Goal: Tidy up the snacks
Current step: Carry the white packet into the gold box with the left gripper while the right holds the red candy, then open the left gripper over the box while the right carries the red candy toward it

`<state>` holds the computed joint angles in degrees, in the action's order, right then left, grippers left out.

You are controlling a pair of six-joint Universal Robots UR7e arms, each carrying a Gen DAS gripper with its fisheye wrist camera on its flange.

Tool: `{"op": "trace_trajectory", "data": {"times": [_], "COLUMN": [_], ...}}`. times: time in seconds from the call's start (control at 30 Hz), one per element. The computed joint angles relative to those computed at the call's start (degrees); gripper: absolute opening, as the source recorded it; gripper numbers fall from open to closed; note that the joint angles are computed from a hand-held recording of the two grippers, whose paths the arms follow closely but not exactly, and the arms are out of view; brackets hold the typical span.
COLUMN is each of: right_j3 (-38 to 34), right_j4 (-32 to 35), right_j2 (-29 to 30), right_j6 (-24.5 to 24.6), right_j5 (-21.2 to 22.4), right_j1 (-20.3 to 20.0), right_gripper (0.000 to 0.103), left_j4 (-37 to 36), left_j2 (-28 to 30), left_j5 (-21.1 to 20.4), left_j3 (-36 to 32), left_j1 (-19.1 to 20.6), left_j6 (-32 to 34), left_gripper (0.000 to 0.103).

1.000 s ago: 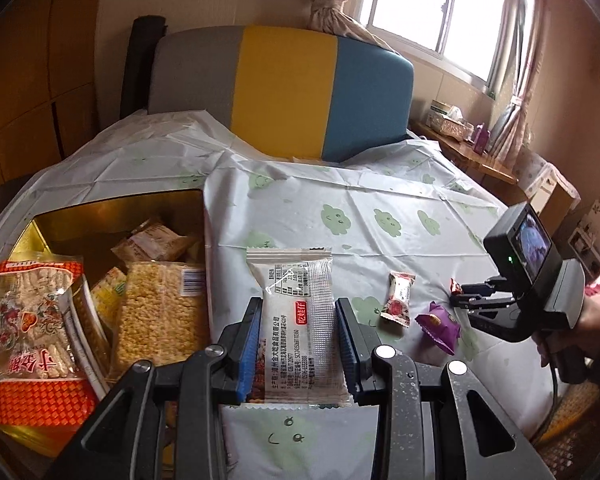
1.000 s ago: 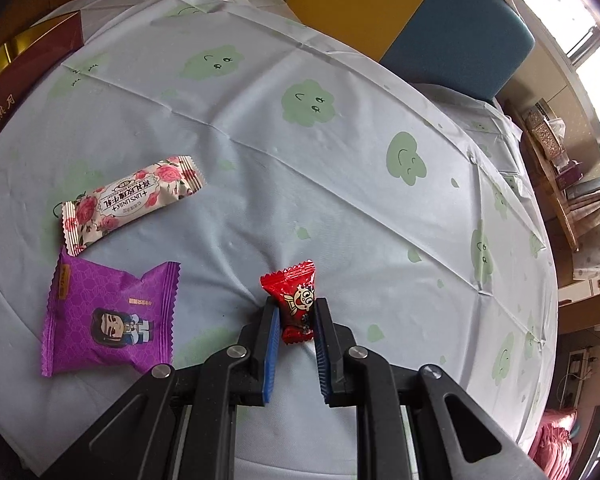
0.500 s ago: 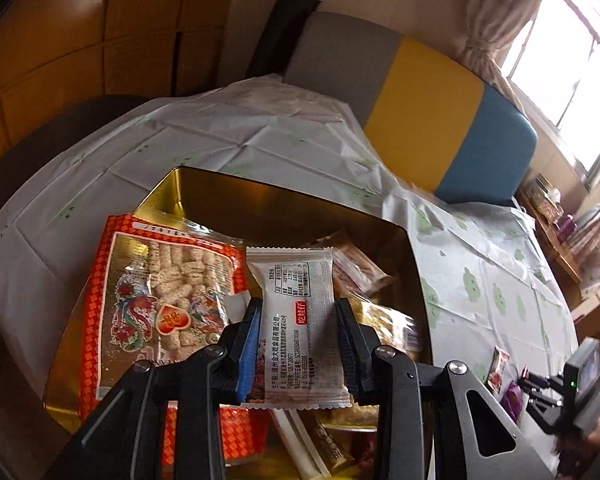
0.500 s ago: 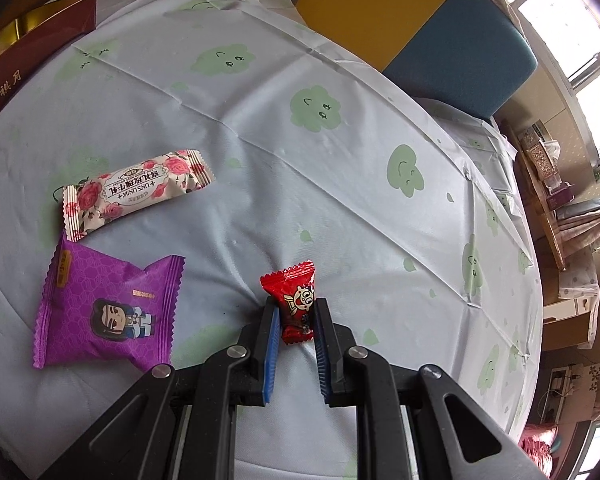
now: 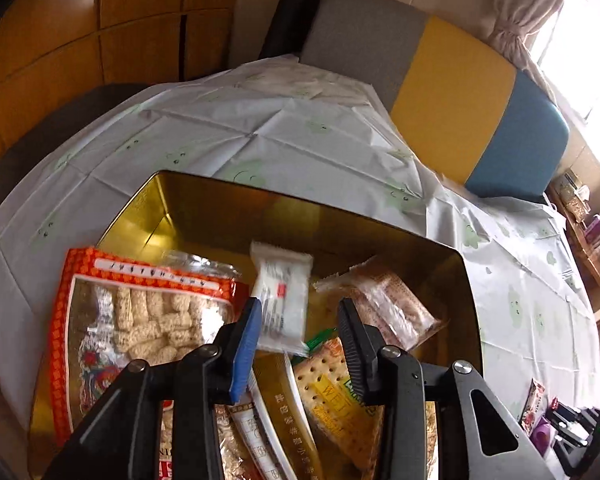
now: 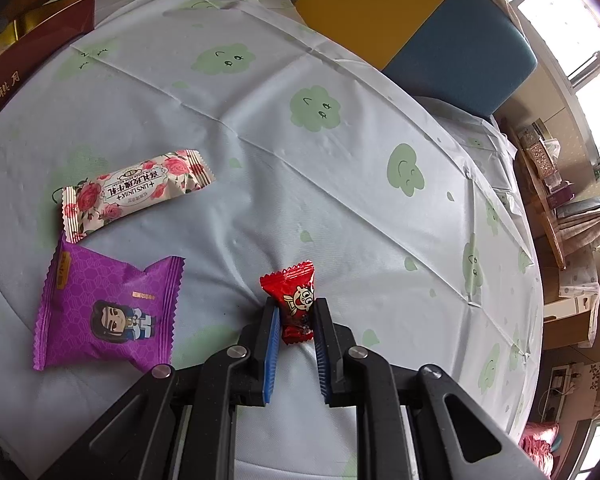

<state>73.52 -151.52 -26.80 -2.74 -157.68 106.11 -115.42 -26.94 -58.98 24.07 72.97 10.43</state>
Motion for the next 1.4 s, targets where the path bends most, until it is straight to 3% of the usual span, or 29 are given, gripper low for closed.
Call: {"op": "trace_trajectory", "data": {"times": [0.33, 0.67, 1.27, 1.4], "right_j3": [-0.3, -0.3, 0.2, 0.4], "right_j4": [-0.3, -0.6, -0.9, 0.4], "right_j2": [0.3, 0.5, -0.1, -1.1], "right_j6": [-0.7, -0.7, -0.3, 2.1], "right_j5": [-0.3, -0.6, -0.1, 1.4], "right_j1": [-0.1, 0.1, 0.0, -0.4], "right_gripper": [0.017, 0.017, 0.017, 0.016], "left_j4": [-13.1, -22.7, -29.0, -29.7], "left_j2": [-11.3, -18.2, -23.1, -23.8], "left_j5": [3.9, 7.8, 11.1, 11.1], "left_j3": [22.6, 36.3, 45.8, 46.7], "left_j1": [-0.5, -2.3, -2.9, -2.7], "left_j6": [3.1, 7.5, 10.2, 10.3], "left_gripper": [0.04, 0.044, 0.053, 0.053]}}
